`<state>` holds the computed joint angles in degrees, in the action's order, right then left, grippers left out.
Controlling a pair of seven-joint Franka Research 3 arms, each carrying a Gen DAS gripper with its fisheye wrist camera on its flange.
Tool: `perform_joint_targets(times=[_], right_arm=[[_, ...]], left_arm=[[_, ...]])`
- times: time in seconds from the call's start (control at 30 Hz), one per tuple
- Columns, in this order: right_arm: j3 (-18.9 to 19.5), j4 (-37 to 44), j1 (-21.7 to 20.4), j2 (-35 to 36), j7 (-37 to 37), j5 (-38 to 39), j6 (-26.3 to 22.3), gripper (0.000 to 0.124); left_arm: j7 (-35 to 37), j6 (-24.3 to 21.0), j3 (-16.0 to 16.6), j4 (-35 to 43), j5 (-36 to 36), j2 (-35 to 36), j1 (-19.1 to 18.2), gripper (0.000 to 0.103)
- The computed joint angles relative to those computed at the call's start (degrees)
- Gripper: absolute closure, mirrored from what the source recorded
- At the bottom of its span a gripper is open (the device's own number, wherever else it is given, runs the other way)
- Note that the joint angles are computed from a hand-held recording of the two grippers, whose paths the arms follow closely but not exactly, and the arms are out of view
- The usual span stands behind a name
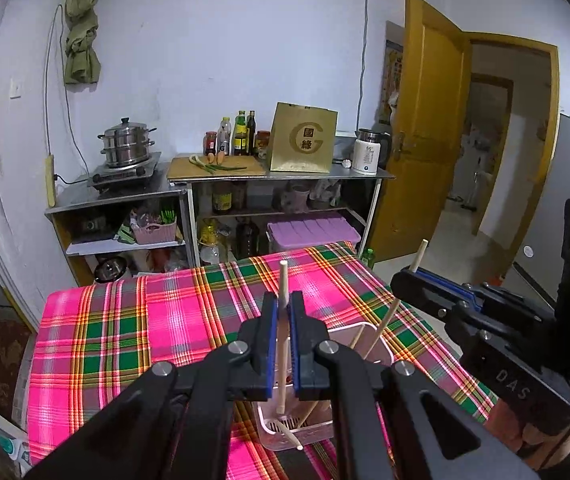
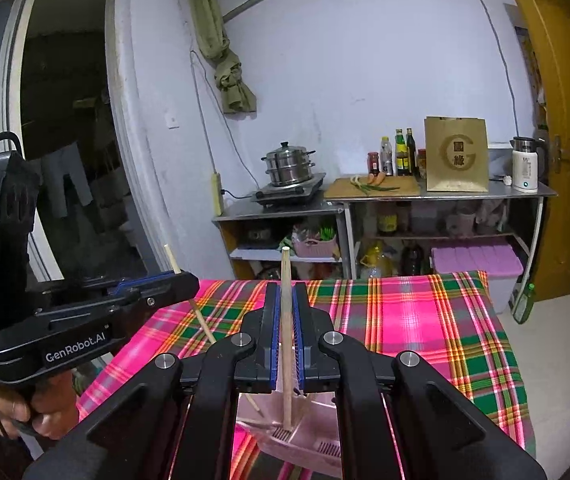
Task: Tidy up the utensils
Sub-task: 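Drop the chopstick into the basket by opening the left tool while the right tool releases its own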
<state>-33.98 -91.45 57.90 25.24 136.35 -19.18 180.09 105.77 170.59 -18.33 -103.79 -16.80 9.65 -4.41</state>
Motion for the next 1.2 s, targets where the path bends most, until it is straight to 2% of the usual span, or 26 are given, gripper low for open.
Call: perform_joint_targets(times=[0.13,0.67,1.0,1.13,1.2], right_arm=[[4.31,0.93,-3.64,0.83,-2.38,1.79,-0.46,0.118],[10.82,-1.21,-7.99,0.99,-7.74,6.75,-1.43,0.118],[11.18,-2.60,-8.00,0.05,-6.57,5.21,-2.83,0.117],[11.79,-3.38,-8.61,-0.71,-6.10,4.09,-2.75,0.111],[10.60,-4.65,-7.48,-1.55,-4.82,2.92,-2.27,0.111]], left_arm=[[0.42,-0.62,-0.36,0.53,-0.53,1.15,0.42,0.097],[-0.47,-2.54,-1.25,-0.18,-0.09,3.11,1.79,0.097],[0.84,-2.67,-1.23,-1.42,-2.14,2.45,2.09,0.096],[2.25,-1.22,-1.66,-3.45,-4.23,1.00,2.60,0.095],[3.72,-0.62,-1.95,-4.59,-6.10,-0.05,2.90,0.093]])
